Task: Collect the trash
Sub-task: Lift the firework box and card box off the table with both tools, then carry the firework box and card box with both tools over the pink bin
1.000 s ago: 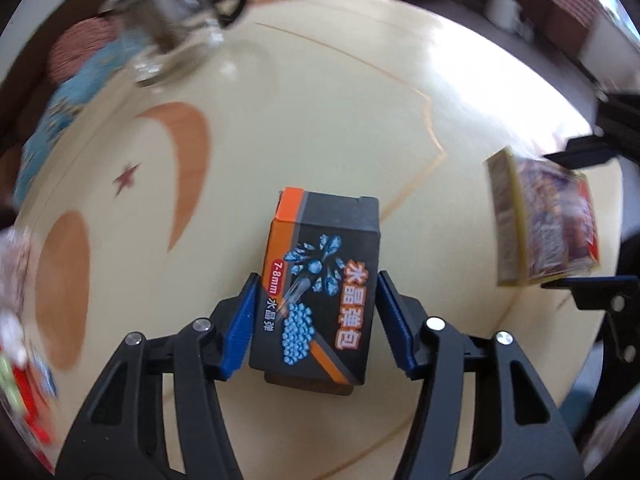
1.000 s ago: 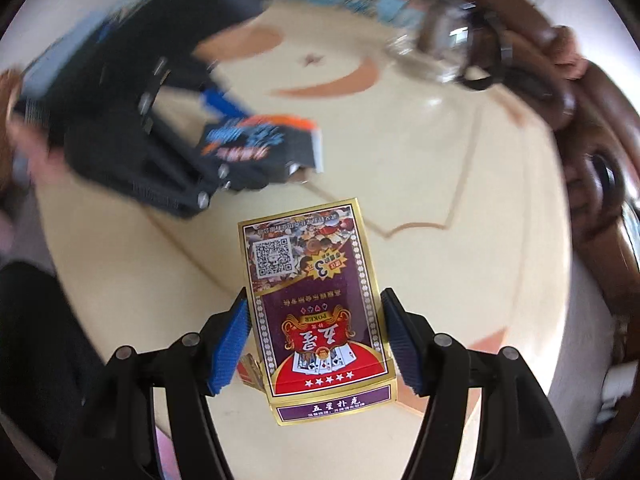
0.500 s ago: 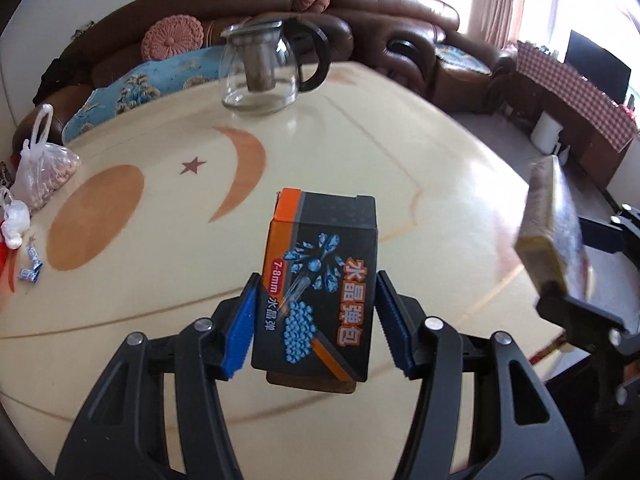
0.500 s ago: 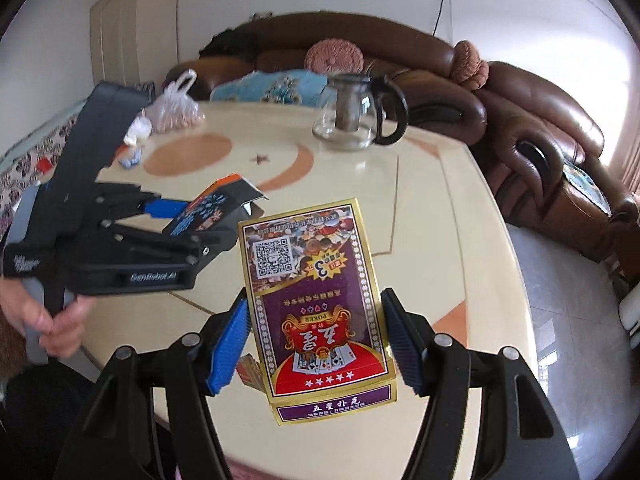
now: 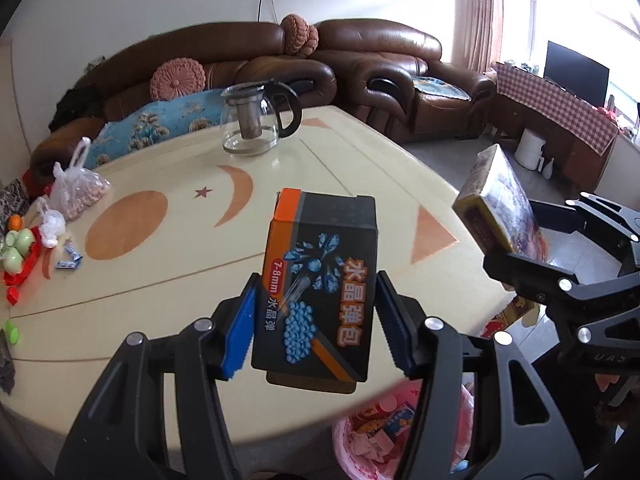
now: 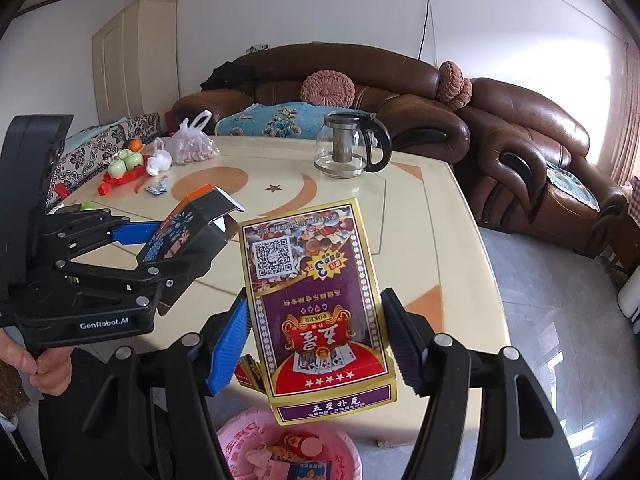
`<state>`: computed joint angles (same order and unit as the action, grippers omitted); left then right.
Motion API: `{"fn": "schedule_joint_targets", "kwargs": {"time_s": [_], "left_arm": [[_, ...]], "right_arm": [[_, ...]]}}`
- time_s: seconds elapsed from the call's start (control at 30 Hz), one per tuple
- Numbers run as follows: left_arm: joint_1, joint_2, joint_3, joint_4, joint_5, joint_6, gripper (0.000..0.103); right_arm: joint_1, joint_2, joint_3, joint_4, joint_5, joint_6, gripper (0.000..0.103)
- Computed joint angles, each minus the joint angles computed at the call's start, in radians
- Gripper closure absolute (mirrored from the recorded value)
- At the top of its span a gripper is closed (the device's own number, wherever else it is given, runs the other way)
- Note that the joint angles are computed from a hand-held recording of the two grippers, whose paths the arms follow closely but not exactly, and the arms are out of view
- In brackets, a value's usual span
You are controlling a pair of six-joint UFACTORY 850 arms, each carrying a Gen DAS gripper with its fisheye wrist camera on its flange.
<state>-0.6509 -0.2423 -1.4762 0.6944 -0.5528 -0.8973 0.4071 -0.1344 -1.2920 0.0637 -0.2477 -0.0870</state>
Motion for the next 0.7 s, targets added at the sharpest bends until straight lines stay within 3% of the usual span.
{"fn": "schedule_joint_targets", "kwargs": {"time_s": [0.37,0.7], "left_arm": [[-0.122,0.095,0.109,0.079,-0.031,-0.147,0.047],[-0.173,0.142,0.208,0.066,-0.015,-0.221,0.047]], "right_arm": [[0.021,0.184,0.185,-0.059,-0.002,0.09,0.04],[0.051,0.275,0.296,-0.145,-0.019,0.18,0.04]]}}
